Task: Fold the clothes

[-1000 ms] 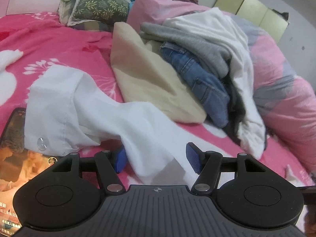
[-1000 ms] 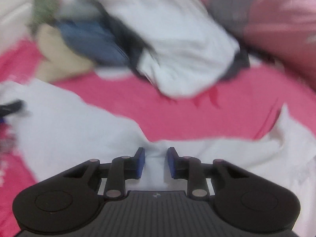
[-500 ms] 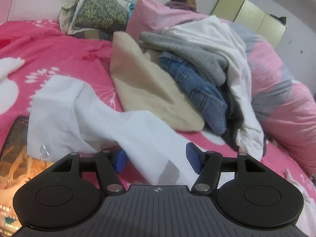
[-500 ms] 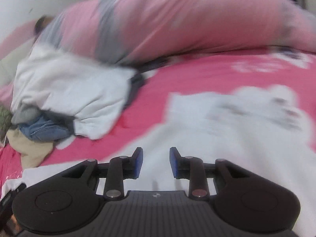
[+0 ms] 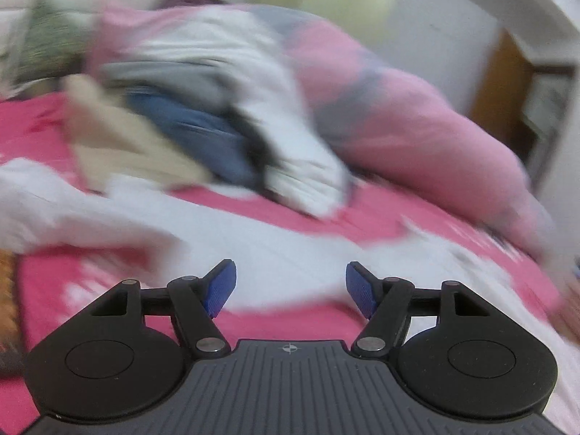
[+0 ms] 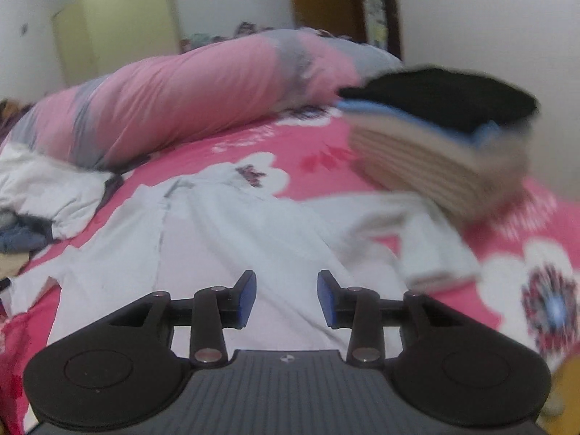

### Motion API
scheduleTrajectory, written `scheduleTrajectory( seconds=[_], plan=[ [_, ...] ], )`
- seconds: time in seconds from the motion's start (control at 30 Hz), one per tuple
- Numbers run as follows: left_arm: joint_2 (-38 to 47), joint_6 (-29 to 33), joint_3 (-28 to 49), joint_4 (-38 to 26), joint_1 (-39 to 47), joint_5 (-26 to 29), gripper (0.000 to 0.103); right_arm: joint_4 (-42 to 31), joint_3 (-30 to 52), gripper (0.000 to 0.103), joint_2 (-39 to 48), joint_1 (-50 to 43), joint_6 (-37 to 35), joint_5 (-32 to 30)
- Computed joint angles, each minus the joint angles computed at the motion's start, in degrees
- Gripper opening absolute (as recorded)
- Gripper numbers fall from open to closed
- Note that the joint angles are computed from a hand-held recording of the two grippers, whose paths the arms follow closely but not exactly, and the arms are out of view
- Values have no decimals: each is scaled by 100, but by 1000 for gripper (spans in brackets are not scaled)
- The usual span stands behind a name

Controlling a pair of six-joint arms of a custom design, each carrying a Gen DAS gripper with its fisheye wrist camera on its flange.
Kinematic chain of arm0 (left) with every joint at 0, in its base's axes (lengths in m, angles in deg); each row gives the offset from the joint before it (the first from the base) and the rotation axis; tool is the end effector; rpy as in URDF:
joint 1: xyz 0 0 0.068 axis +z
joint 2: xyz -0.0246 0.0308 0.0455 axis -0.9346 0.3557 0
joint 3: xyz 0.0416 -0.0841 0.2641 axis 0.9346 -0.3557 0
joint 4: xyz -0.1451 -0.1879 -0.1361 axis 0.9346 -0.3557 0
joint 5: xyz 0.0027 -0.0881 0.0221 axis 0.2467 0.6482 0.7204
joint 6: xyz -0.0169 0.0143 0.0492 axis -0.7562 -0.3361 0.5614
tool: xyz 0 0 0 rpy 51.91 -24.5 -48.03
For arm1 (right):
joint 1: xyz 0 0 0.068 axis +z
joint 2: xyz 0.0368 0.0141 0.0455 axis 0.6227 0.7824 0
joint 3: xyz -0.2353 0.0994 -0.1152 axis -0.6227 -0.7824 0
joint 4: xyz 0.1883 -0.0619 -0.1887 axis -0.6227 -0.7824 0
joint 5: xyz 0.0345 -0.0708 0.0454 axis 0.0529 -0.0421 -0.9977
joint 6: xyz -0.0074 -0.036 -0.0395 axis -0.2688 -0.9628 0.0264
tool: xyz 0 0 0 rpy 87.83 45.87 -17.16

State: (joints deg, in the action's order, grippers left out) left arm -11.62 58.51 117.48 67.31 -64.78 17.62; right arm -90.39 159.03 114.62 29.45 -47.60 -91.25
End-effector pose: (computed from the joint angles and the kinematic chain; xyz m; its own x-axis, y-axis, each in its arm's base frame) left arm 0.2472 0.0302 0.2191 -0.2149 -0.5053 -0.8357 -0.5374 0.7757 -0.3308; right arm 0.3594 -0.0424 0.3090 -0.6378 -0.0117 -0.7701 -0.2369 0.9544 0.1817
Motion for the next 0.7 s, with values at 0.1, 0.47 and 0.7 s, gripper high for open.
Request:
scheduleTrajectory(
  seconds=[0.1,0.47,0.7],
  plan=[
    [-156,89,114,-355,-1030,-153,70,128,-267,41,-12,-516,98,-366],
    [-88,-663,597,-1624,-2757,-888,71,45,-818,45,169,-1781,-325,-2321],
    [-427,-1636,383,-2754,-3243,-1890,71,-961,-1081,45,-86,131,-2176,-2923]
  ],
)
